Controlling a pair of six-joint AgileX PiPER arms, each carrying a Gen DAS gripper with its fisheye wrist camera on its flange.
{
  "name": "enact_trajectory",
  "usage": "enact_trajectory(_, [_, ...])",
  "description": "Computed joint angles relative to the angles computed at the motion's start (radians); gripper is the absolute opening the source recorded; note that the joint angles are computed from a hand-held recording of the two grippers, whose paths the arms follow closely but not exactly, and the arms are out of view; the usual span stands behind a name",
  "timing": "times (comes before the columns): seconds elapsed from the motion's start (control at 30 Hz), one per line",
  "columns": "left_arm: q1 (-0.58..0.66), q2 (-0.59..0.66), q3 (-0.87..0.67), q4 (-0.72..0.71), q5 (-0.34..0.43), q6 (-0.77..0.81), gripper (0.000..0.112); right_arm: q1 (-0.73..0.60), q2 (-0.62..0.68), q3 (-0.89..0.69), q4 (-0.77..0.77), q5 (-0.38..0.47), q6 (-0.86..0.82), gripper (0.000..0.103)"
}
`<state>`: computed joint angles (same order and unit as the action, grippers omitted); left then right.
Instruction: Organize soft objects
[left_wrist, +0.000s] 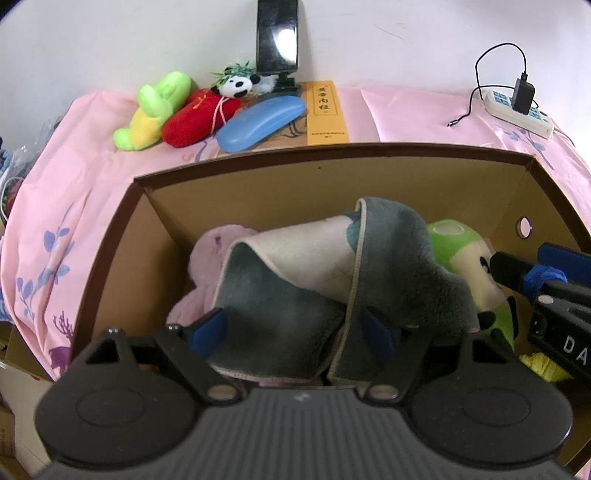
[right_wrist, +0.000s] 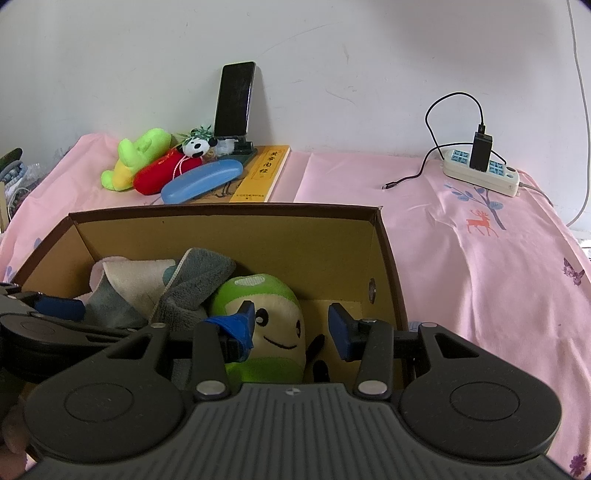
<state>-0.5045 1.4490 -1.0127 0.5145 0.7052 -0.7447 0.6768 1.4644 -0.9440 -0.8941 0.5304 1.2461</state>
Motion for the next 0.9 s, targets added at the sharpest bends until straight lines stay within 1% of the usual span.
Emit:
enact_trajectory(0.33, [0.003,0.000,0.001,-0.001,-0.004,0.004,0.075,-0.002,0.014,-0.012,0.008,0.011,-0.018,0.028])
enact_trajectory(0.53, [0.011,-0.005,0.006,-0.012,-0.015,0.014,0.075,0.010,0.020,-0.025,0.028,0.040,-0.032,0.028])
enact_trajectory(0.67, [0.017,-0.024,0.022,-0.002,-0.033,0.007,0.075,0.001,0.019,-0.046,0.100,0.053,-0.084,0.028])
enact_trajectory(0.8, [0.028,-0.073,0.038,-0.011,-0.037,0.005,0.075,-0.016,0.007,-0.071,0.220,0.070,-0.174,0.028])
enact_trajectory(0.9, [-0.003,-0.117,0.051,0.072,-0.004,-0.066,0.075,-0.010,-0.005,-0.086,0.268,0.103,-0.204,0.028])
